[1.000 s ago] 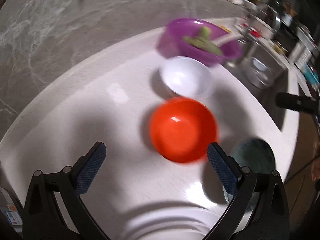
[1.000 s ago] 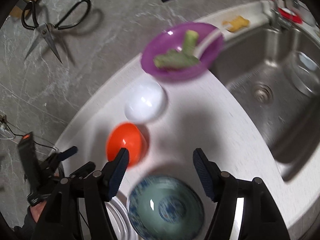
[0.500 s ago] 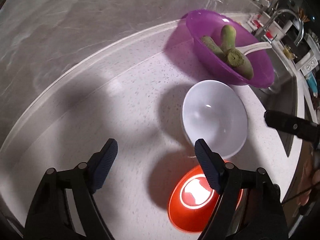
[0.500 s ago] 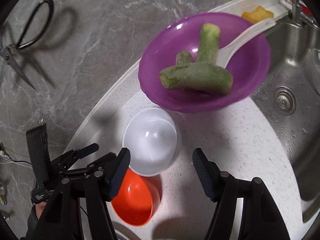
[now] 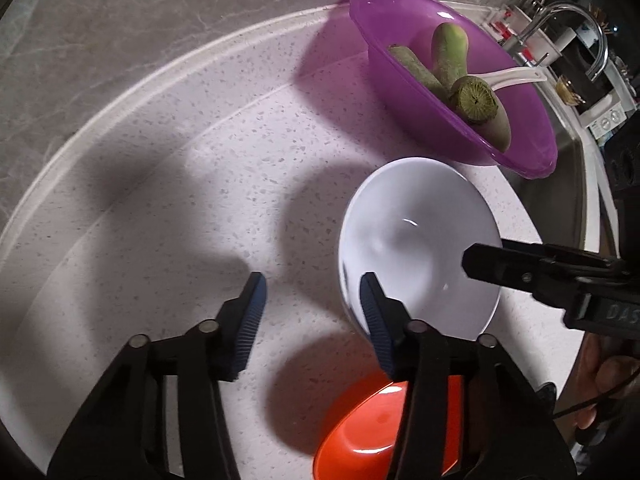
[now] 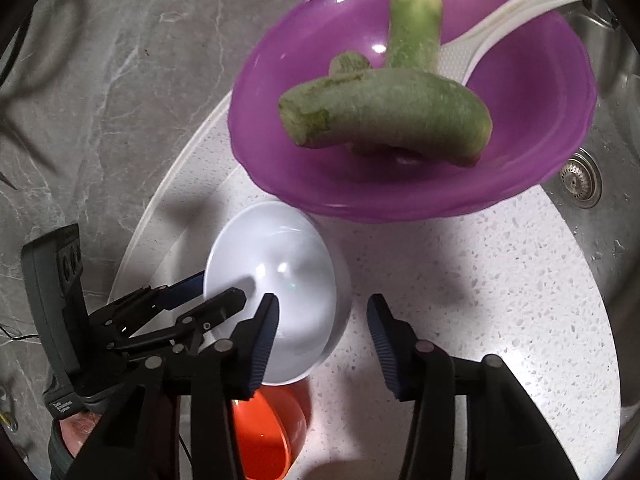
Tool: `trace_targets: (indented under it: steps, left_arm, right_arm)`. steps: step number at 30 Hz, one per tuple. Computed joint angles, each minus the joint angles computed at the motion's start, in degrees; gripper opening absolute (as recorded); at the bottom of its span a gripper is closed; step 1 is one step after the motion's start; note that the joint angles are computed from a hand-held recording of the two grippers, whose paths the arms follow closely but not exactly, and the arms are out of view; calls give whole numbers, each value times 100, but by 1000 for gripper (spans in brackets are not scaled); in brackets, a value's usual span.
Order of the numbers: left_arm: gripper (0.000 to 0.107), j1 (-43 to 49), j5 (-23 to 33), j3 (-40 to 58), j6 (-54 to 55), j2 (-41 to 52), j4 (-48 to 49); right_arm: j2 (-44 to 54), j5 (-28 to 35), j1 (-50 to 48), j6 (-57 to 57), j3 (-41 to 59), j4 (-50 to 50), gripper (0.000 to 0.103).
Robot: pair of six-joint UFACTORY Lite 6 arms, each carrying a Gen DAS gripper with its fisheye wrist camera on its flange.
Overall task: Organize plates and bowls
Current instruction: 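Move both grippers to the rim of the small white bowl, then close the left gripper on the white bowl's rim while the right gripper grips it too, then lift the small white bowl with both grippers and lower it into the patterned bowl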
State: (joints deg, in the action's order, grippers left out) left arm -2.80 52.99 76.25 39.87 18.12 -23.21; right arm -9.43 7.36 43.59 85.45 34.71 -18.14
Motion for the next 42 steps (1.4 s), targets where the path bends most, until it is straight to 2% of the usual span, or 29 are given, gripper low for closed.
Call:
trace_targets:
  steps: [3,5,7,11,16,20,27,31,34,40,42]
  left_arm:
    - [28,10,55,27,124,73,-106]
    - [21,-25,37,13,189,98,-133]
    - [15,-62,49,-26,208,82,-204]
    - [12,-240,-107,-118,62,10,-135]
    - [10,-263,-66,-68,-22,-62,-131]
    - [10,-161,129,-37,-21,-296,-108]
    - [10,-16,688,-166,-35,-1072,-149]
    - [10,54,1133,-505,2,-1886,-240]
    - [10,170,1583,-834,87,-2643,-296]
    - [10,105,2344,-1788,17,-4214,-383]
    - [10,-9,2592,-2101,-101,-4743,-374]
  right_arm:
    - [169,-50,67,270,65,-173,37]
    - [231,-96,33,82,62,16,22]
    - [267,-175,-9,-165,48,264,18]
    - [519,-71,63,433,312,-400,17]
    - [540,-58,74,485,348,-474,15]
    - [362,92,161,674,352,-637,14]
    - [-446,743,536,1294,229,-1090,14]
    - [-1231,1546,1194,2011,59,-1501,14]
    - [-1813,2390,2085,2905,-75,-1894,14]
    - [-2305,4375,4823,5495,-187,-2564,14]
    - [-2212,4756,5530,6221,-181,-2639,14]
